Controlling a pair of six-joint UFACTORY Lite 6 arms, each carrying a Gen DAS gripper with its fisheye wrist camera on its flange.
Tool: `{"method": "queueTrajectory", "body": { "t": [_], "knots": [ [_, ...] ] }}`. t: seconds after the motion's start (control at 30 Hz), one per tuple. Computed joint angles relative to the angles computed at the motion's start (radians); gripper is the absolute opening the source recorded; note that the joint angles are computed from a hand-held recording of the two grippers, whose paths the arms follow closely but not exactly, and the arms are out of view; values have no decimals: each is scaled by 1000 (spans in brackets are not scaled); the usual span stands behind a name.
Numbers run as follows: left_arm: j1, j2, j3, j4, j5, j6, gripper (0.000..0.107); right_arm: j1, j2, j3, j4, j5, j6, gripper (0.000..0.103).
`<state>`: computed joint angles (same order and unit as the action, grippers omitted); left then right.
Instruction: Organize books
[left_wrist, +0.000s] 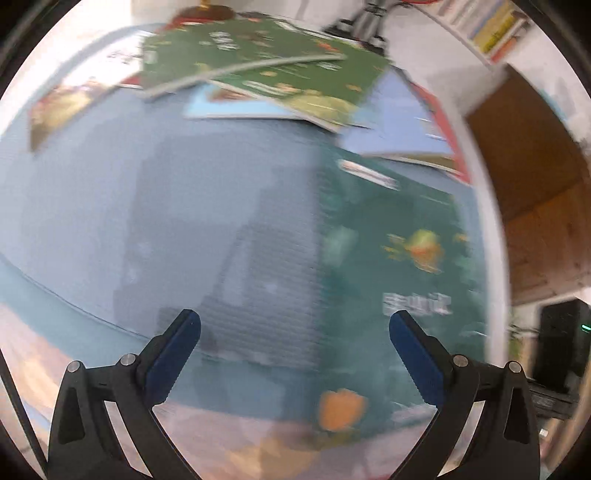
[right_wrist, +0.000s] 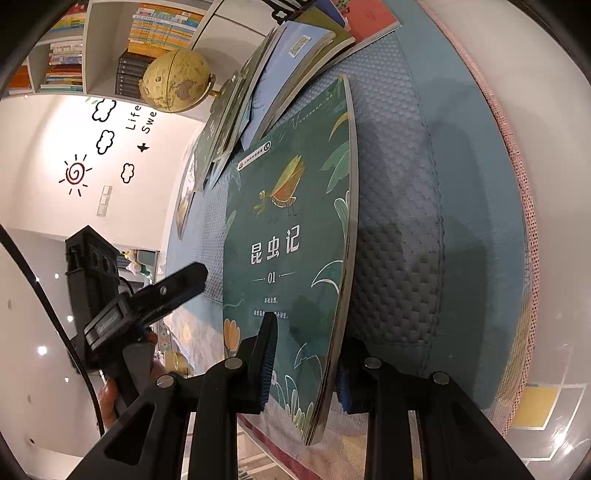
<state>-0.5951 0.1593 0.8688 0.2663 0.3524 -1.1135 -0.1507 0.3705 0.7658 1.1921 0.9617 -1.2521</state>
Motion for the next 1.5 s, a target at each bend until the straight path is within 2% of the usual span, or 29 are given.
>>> {"method": "queueTrajectory", "body": {
  "t": [0.13,0.23,0.37,0.47,0.6,0.7,1.03,1.13,1.2,1.33,1.4,1.5],
  "knots": [
    [20,36,-51,393,23,-366,102,6,-13,-9,2,-7,8,27],
    [-58,104,-13,647,112,-603,103,14,-25,-15,1,-17,15,28],
    [-92,89,-59,811,124,-839,103,14,-26,-17,5,-17,26,28],
    [-118,135,-11,768,157,-848,103,13,-18,-11,4,-14,32,27],
    [-65,161,64,470,167,-580,103,16,-15,-4,-2,-19,39,27],
    [-45,147,72,350,178,-469,103,19,-16,1,-8,-21,48,27],
    [21,183,134,197,199,-292,103,19,-13,2,-5,-19,42,27],
    [-22,151,73,376,169,-460,103,19,-10,2,-3,-20,37,27],
    [-25,139,51,427,151,-474,103,20,-13,-2,1,-25,32,27],
    [17,67,10,249,102,-255,102,34,-46,-24,6,-52,15,27],
    [10,-40,-73,132,13,-112,102,46,-66,-36,8,-69,7,27],
    [-25,-143,-176,-174,-135,200,102,56,-85,-52,14,-84,-10,27]
  ]
}}
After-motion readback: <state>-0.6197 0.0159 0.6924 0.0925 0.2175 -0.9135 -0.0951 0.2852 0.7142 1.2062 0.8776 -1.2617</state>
